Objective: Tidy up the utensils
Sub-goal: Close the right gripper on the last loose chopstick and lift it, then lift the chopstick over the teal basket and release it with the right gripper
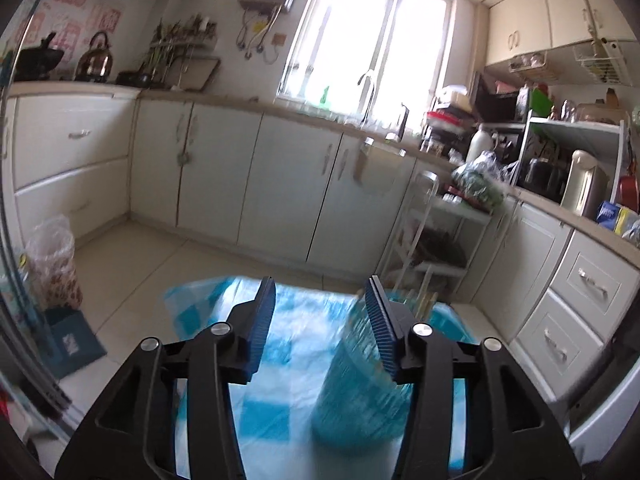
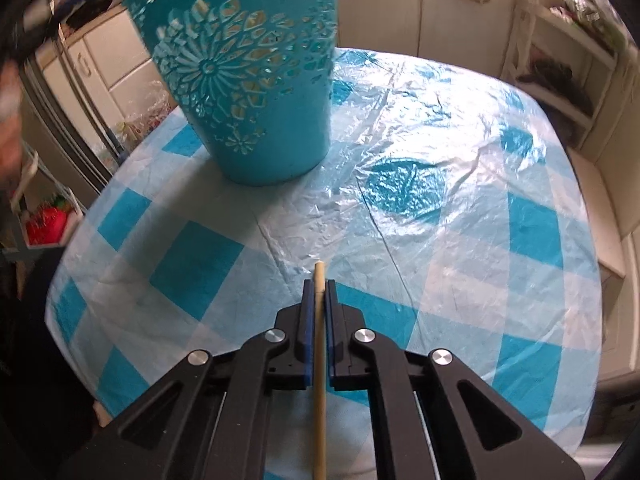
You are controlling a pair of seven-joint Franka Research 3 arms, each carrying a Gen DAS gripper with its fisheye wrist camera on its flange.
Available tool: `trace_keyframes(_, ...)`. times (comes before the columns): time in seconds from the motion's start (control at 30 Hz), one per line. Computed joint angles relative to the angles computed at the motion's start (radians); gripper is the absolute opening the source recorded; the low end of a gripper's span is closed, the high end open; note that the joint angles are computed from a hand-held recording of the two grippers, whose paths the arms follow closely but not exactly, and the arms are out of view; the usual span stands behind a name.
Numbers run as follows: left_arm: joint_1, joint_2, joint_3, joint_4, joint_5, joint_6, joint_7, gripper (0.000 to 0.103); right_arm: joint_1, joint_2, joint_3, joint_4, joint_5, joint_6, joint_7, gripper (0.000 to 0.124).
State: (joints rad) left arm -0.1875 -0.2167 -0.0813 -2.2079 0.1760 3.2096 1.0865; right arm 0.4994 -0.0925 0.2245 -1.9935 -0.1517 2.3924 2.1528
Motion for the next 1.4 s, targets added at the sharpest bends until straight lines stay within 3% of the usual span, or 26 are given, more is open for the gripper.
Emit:
trace_keyframes(0.1,-0.151,-0.02,0.138,-0.05,-0.09,-0.038,0.093,0.048,0.007,0.019,0.004,0.033,-0.019,-0.046,-0.029,0.016)
trace_keyframes(0.2,-0.183,-0.027,0.16,-0.076,-0.143,-0.072,0.17,0.051,0.02,0.049,0.002,0.09,-0.004,-0.12,-0.099,0.042)
trace_keyframes(0.27,-0.199,-0.034,0.166,-0.093,-0.18,-0.088,0.217,0.053,0.027,0.06,-0.003,0.11,0.018,-0.138,-0.142,0.029)
trace_keyframes(0.3,-0.191,-0.036,0.155,-0.1,-0.188,-0.095,0.23,0.054,0.03,0.067,-0.006,0.122,0.036,-0.148,-0.159,0.005)
trace_keyframes(0.47,-0.161,-0.039,0.107,-0.115,-0.227,-0.135,0.28,0.058,0.036,0.064,-0.014,0.126,0.031,-0.144,-0.121,0.006)
trace_keyframes(0.57,-0.153,-0.036,0.087,-0.111,-0.244,-0.154,0.31,0.06,0.038,0.07,-0.011,0.132,0.008,-0.18,-0.134,0.021)
trace_keyframes(0.63,-0.149,-0.035,0.076,-0.11,-0.252,-0.163,0.333,0.06,0.04,0.066,-0.011,0.126,0.002,-0.17,-0.134,0.021)
trace_keyframes(0.7,-0.156,-0.034,0.076,-0.105,-0.272,-0.173,0.362,0.061,0.04,0.062,-0.014,0.119,0.028,-0.158,-0.163,0.008)
trace_keyframes(0.77,-0.15,-0.034,0.064,-0.101,-0.28,-0.183,0.374,0.061,0.043,0.057,-0.008,0.111,0.011,-0.15,-0.154,0.006)
trace_keyframes(0.9,-0.147,-0.044,0.049,-0.105,-0.295,-0.193,0.392,0.061,0.042,0.035,-0.006,0.064,0.021,-0.063,-0.093,0.006)
trace_keyframes(1.13,-0.129,-0.067,0.019,-0.109,-0.268,-0.212,0.382,0.065,0.013,-0.066,0.013,-0.045,0.022,0.189,0.039,0.006)
trace_keyframes(1.27,-0.133,-0.081,0.021,-0.117,-0.271,-0.221,0.373,0.067,-0.025,-0.104,0.034,-0.07,0.001,0.329,0.093,0.006)
trace_keyframes(1.4,-0.125,-0.098,0.012,-0.136,-0.262,-0.227,0.34,0.071,-0.106,-0.129,0.089,-0.073,-0.1,0.492,0.215,0.006)
